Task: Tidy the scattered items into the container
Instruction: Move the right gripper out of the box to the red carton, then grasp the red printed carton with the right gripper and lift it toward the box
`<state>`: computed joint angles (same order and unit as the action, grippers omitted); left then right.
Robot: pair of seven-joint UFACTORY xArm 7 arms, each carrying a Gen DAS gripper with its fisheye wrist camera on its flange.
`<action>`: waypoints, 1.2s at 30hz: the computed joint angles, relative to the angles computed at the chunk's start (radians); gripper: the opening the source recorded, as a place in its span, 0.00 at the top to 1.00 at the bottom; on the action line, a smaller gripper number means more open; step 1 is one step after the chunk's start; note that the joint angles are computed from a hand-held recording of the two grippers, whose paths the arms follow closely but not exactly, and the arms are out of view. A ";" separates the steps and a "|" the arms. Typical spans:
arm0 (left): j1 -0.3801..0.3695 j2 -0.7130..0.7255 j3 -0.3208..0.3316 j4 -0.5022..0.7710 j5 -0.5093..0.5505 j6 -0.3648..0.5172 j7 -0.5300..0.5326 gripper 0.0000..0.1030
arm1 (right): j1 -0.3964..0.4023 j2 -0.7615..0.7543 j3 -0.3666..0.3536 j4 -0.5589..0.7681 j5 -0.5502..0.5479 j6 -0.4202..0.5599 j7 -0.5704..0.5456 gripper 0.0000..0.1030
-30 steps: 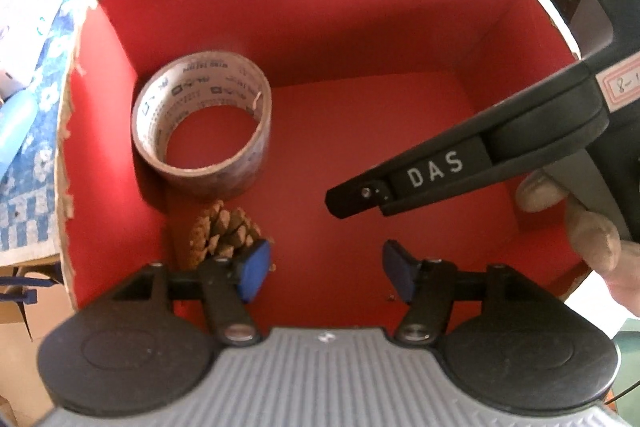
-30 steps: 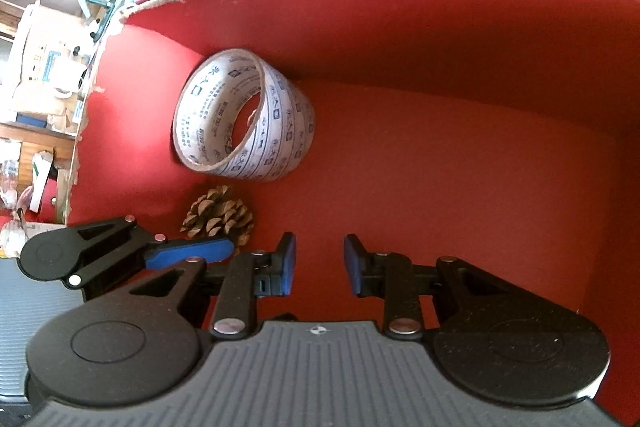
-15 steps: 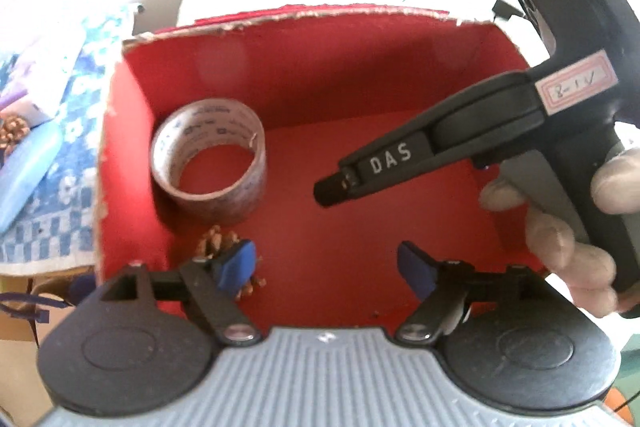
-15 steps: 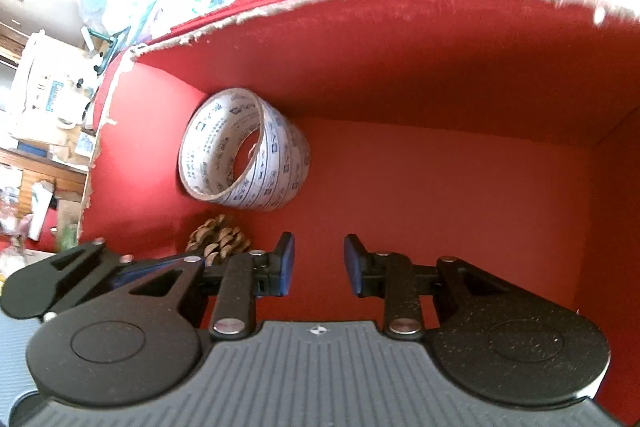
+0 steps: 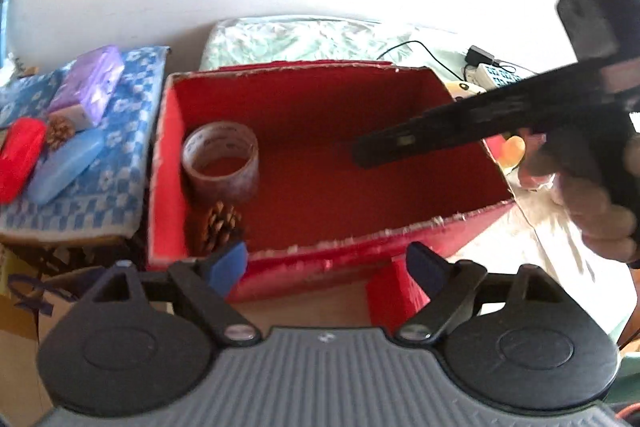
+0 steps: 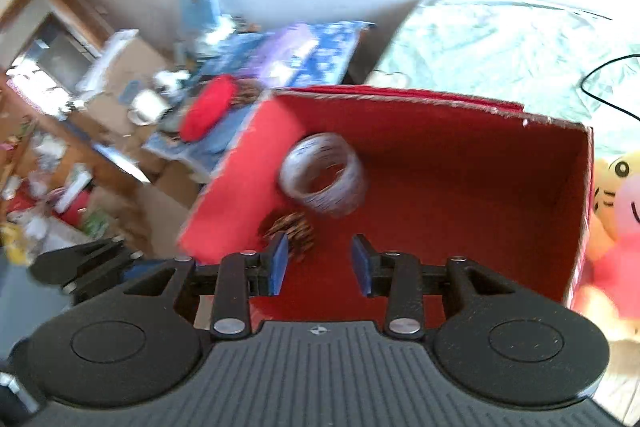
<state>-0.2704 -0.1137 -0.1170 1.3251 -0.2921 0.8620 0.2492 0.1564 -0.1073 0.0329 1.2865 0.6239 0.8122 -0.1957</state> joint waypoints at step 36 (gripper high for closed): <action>-0.135 -0.153 -0.043 -0.339 0.022 -0.073 -0.076 0.51 | 0.091 -0.074 0.083 -0.217 -0.330 0.050 0.502 0.39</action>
<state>-0.4050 -0.2663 -0.1597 0.9856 -0.2702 0.7894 0.1737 0.2474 -0.1810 0.1162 1.0700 0.2941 0.8622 0.3063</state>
